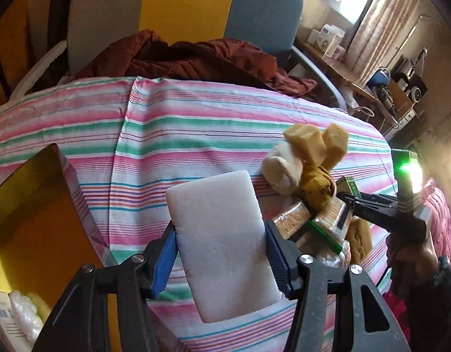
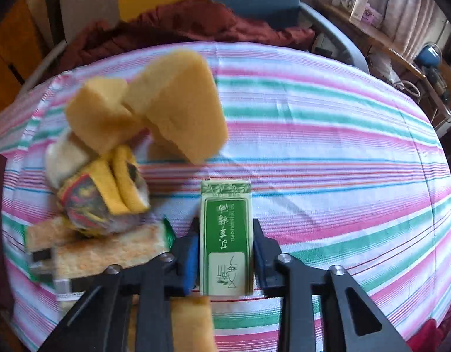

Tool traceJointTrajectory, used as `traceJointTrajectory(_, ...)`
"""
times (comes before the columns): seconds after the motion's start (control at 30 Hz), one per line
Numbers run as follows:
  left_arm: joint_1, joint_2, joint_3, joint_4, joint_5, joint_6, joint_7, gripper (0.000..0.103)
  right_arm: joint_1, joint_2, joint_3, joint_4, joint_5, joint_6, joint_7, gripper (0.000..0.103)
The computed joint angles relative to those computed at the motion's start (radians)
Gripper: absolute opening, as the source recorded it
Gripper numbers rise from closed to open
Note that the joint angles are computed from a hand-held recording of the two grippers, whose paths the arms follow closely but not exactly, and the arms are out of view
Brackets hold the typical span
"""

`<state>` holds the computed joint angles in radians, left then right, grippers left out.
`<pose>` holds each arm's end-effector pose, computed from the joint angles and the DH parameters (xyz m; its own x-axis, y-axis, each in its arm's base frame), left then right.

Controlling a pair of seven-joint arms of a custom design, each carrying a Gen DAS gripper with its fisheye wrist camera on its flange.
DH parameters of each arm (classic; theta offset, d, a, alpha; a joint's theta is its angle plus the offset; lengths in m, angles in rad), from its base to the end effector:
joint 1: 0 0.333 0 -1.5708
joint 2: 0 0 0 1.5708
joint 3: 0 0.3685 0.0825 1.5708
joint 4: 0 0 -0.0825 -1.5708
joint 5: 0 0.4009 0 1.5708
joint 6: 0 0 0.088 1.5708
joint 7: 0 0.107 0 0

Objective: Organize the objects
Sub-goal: 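Grasp the white sponge with the left gripper while the right grasps the green box, then carry the white sponge and green box into the gold tray and open both grippers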

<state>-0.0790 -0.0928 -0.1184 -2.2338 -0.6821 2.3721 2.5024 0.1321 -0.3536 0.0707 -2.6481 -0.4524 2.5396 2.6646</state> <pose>0.5295 -0.1145 0.4783 -0.6608 -0.7136 0.2326 -0.7168 0.5082 -0.4774 0.4058 0.0891 0.4198 -0.5223 -0.8527 0.0085 -0.7874 0.4784 -0.3887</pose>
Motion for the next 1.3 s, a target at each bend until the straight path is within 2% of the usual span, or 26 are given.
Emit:
traceJointTrajectory(0.17,0.014,-0.025,0.023,-0.012,-0.036,-0.037,0.040,0.058,-0.029,-0.109,0.064,-0.031,-0.082,-0.056,0.137,0.031)
traceJointTrajectory(0.3,0.043,-0.049,0.054,-0.013,-0.077,-0.077,0.062,0.058,-0.018,-0.214,0.122,-0.027,-0.148,-0.104,0.230,0.031)
traceJointTrajectory(0.37,0.065,-0.054,0.072,-0.009,-0.093,-0.095,0.061,0.058,-0.002,-0.239,0.143,-0.011,-0.176,-0.100,0.260,0.031)
traceJointTrajectory(0.47,0.105,-0.051,0.097,0.004,-0.101,-0.101,0.054,0.058,0.028,-0.220,0.166,0.034,-0.209,-0.046,0.283,0.031)
traceJointTrajectory(0.6,0.163,-0.028,0.124,0.028,-0.101,-0.078,0.041,0.058,0.073,-0.097,0.196,0.125,-0.248,0.074,0.293,0.031)
traceJointTrajectory(0.73,0.219,0.020,0.143,0.077,-0.098,-0.045,0.023,0.058,0.138,0.080,0.209,0.258,-0.268,0.181,0.260,0.031)
traceJointTrajectory(0.87,0.264,0.077,0.145,0.129,-0.083,-0.011,0.002,0.058,0.223,0.252,0.189,0.386,-0.249,0.226,0.190,0.031)
traceJointTrajectory(1.0,0.295,0.132,0.135,0.174,-0.070,0.046,-0.017,0.058,0.300,0.393,0.162,0.508,-0.190,0.214,0.097,0.031)
traceJointTrajectory(1.13,0.316,0.186,0.122,0.227,-0.062,0.082,-0.038,0.061,0.349,0.481,0.133,0.594,-0.106,0.185,0.006,0.031)
traceJointTrajectory(1.3,0.337,0.229,0.109,0.270,-0.035,0.069,-0.099,0.064,0.395,0.577,0.095,0.714,-0.031,0.122,-0.078,0.031)
